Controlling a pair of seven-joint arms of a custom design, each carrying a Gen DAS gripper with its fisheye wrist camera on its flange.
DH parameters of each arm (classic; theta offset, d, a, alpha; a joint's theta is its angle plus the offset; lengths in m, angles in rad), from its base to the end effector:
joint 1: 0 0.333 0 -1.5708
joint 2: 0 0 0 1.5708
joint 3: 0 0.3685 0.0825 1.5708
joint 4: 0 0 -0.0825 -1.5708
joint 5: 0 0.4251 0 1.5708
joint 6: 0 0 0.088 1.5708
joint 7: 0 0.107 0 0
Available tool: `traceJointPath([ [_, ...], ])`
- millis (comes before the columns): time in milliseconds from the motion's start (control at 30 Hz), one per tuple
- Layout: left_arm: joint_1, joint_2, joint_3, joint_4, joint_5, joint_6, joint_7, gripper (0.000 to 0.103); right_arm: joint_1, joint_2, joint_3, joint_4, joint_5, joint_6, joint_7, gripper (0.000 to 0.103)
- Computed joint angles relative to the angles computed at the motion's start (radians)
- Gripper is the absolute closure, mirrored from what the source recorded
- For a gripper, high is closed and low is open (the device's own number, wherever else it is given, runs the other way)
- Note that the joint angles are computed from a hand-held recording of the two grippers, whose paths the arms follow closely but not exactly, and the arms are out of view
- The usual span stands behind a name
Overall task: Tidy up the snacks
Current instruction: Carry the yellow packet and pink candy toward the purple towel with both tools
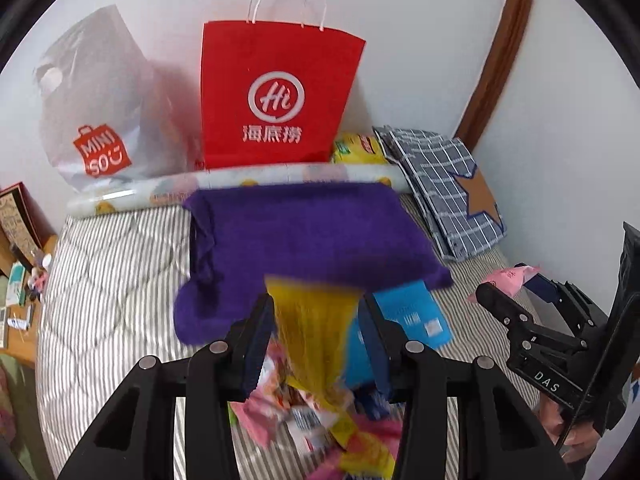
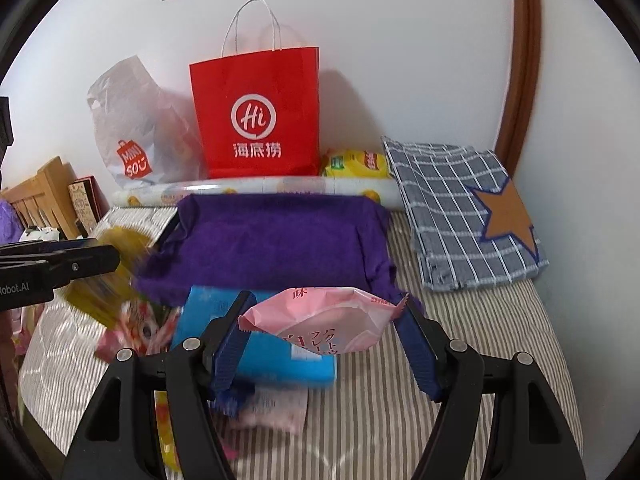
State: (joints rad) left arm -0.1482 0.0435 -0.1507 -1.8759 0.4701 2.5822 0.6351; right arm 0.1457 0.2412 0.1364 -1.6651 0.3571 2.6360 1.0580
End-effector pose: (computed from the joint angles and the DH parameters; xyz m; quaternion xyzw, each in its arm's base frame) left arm 0.6295 -0.2005 0.5983 -0.7562 0.5440 -0.2828 0.2287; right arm 0.7091 0.1848 0.5876 -0.8022 0.4594 -0.1815 0.3354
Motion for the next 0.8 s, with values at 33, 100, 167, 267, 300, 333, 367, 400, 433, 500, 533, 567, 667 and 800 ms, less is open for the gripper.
traceJointPath([
  [33,0.002,0.011,0.003,0.018,0.004,-0.006,0.004,0.061,0.002,0.023,0.001,0.036,-0.003,-0.008,0.003,0.033],
  [100,0.005,0.03,0.01,0.049,0.007,-0.012,0.016,0.063,0.003,0.066,0.009,0.101,-0.005,-0.019,0.007,0.033],
  [167,0.008,0.052,0.018,0.08,-0.007,-0.016,0.04,0.065,0.006,0.105,0.014,0.159,-0.017,-0.031,0.018,0.033],
  [267,0.009,0.073,0.032,0.106,-0.031,-0.02,0.062,0.065,0.01,0.144,0.02,0.212,-0.042,-0.042,0.032,0.033],
  [300,0.009,0.079,0.035,0.111,-0.041,-0.021,0.071,0.065,0.01,0.159,0.023,0.229,-0.048,-0.048,0.036,0.033],
  [333,0.009,0.086,0.038,0.116,-0.048,-0.031,0.078,0.065,0.01,0.169,0.025,0.241,-0.054,-0.055,0.04,0.033],
  [367,0.008,0.092,0.042,0.118,-0.054,-0.038,0.08,0.064,0.01,0.174,0.027,0.245,-0.059,-0.058,0.046,0.033],
  [400,0.009,0.097,0.043,0.118,-0.07,-0.044,0.09,0.06,0.012,0.184,0.026,0.253,-0.067,-0.063,0.054,0.033],
  [433,0.013,0.102,0.041,0.114,-0.098,-0.044,0.112,0.055,0.011,0.189,0.028,0.256,-0.07,-0.067,0.057,0.033],
  [500,0.014,0.105,0.04,0.098,-0.138,-0.032,0.145,0.037,0.011,0.196,0.029,0.254,-0.079,-0.071,0.067,0.033],
  [533,0.01,0.107,0.042,0.09,-0.136,-0.028,0.148,0.037,0.012,0.198,0.028,0.252,-0.085,-0.072,0.073,0.033],
  [567,0.005,0.112,0.043,0.088,-0.136,-0.039,0.154,0.037,0.013,0.2,0.027,0.25,-0.09,-0.075,0.078,0.033],
  [667,0.002,0.129,0.043,0.087,-0.171,-0.063,0.177,0.037,0.013,0.203,0.025,0.242,-0.104,-0.086,0.094,0.033],
  [800,-0.005,0.146,0.047,0.086,-0.199,-0.084,0.19,0.039,0.007,0.197,0.022,0.222,-0.113,-0.084,0.107,0.033],
])
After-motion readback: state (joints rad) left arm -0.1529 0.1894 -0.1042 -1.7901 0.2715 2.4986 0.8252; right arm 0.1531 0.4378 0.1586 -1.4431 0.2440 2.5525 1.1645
